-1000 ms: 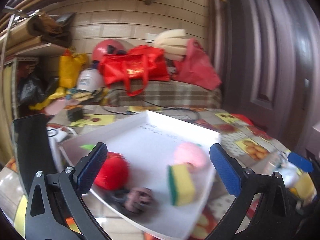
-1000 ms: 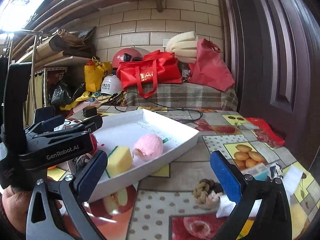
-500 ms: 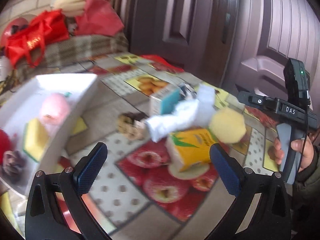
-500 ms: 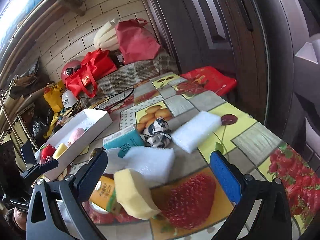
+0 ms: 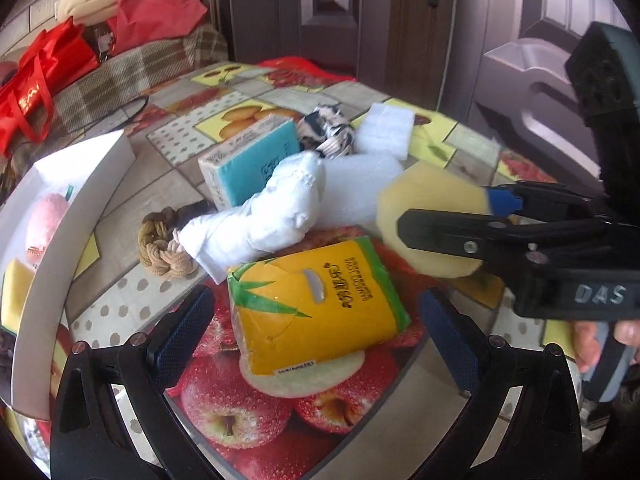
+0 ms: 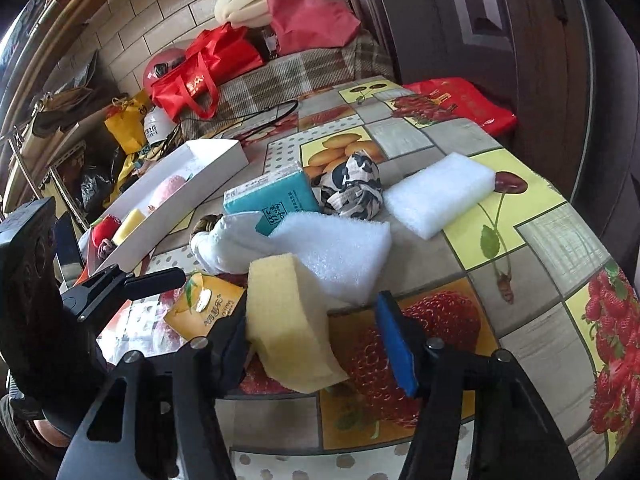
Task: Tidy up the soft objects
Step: 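Grasp the yellow tissue pack with the left tool while the right grasps the yellow sponge block, then carry both items to the white tray and release them inside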
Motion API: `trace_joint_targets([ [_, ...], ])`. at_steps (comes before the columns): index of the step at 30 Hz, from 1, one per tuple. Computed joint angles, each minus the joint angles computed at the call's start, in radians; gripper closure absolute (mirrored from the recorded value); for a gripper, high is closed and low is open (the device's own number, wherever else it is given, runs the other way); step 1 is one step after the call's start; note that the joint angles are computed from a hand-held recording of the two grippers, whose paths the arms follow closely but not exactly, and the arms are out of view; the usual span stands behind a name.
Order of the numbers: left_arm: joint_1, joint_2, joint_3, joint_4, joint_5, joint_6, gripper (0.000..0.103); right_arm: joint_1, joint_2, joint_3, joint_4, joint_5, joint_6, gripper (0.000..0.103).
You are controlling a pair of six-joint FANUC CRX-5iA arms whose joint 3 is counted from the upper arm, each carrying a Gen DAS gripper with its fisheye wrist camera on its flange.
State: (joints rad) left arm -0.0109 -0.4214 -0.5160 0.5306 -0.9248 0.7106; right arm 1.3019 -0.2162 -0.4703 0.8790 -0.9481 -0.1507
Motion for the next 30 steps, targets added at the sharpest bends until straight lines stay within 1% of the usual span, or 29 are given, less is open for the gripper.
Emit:
trace_joint_targets([
  [1,-0.001,0.013,0.013,-0.022,-0.011,0.019,0.005,-0.004,0.000,0.004,-0.015,0.007,0.011,0.047],
  [2,0.003,0.028,0.022,-0.025,-0.032,0.023,0.015,-0.008,-0.002,0.005,-0.031,0.017,0.021,0.051],
  [3,0.006,0.029,0.020,-0.019,-0.037,0.022,0.019,-0.014,-0.006,0.005,-0.055,0.035,0.035,0.055],
  [5,0.022,0.021,0.004,0.022,-0.044,-0.012,0.024,-0.024,-0.015,0.001,-0.082,0.068,0.050,0.073],
  [6,0.032,0.014,-0.007,0.047,-0.050,-0.041,0.024,-0.024,-0.022,-0.008,-0.075,0.082,0.041,0.074],
  [7,0.041,0.001,-0.020,0.069,-0.049,-0.063,0.024,-0.019,-0.029,-0.019,-0.050,0.081,0.020,0.077],
  [8,0.056,-0.022,-0.043,0.104,-0.045,-0.096,0.024,-0.009,-0.036,-0.033,-0.008,0.072,-0.011,0.077],
  [10,0.106,-0.083,-0.114,0.234,-0.037,-0.213,0.024,0.024,-0.057,-0.079,0.136,0.045,-0.097,0.078],
  [11,0.130,-0.124,-0.152,0.289,-0.015,-0.264,0.024,0.037,-0.058,-0.091,0.191,0.025,-0.120,0.078],
  [13,0.169,-0.210,-0.233,0.399,0.058,-0.375,0.024,0.078,-0.039,-0.099,0.315,-0.065,-0.144,0.078],
  [14,0.180,-0.253,-0.276,0.462,0.111,-0.435,0.024,0.086,-0.026,-0.096,0.355,-0.090,-0.140,0.078],
  [16,0.169,-0.320,-0.351,0.575,0.255,-0.550,0.024,0.096,0.012,-0.081,0.431,-0.144,-0.128,0.078],
  [17,0.157,-0.341,-0.377,0.619,0.333,-0.593,0.024,0.093,0.031,-0.071,0.453,-0.150,-0.118,0.078],
  [18,0.167,-0.342,-0.384,0.640,0.359,-0.606,0.024,0.081,0.047,-0.060,0.465,-0.142,-0.111,0.078],
  [19,0.189,-0.334,-0.383,0.650,0.363,-0.601,0.024,0.070,0.065,-0.048,0.474,-0.132,-0.105,0.078],
  [21,0.251,-0.305,-0.367,0.653,0.343,-0.558,0.024,0.050,0.097,-0.020,0.469,-0.106,-0.080,0.078],
  [22,0.264,-0.298,-0.365,0.656,0.354,-0.544,0.024,0.036,0.111,-0.008,0.474,-0.086,-0.079,0.078],
  [24,0.265,-0.292,-0.374,0.696,0.411,-0.564,0.024,0.012,0.141,0.020,0.470,-0.049,-0.069,0.077],
  [26,0.244,-0.288,-0.386,0.745,0.478,-0.601,0.024,-0.001,0.165,0.047,0.450,-0.018,-0.054,0.077],
  [27,0.251,-0.284,-0.387,0.761,0.491,-0.607,0.024,-0.011,0.180,0.063,0.441,0.005,-0.047,0.077],
  [30,0.277,-0.265,-0.382,0.780,0.504,-0.602,0.024,-0.015,0.220,0.097,0.437,0.032,-0.031,0.077],
])
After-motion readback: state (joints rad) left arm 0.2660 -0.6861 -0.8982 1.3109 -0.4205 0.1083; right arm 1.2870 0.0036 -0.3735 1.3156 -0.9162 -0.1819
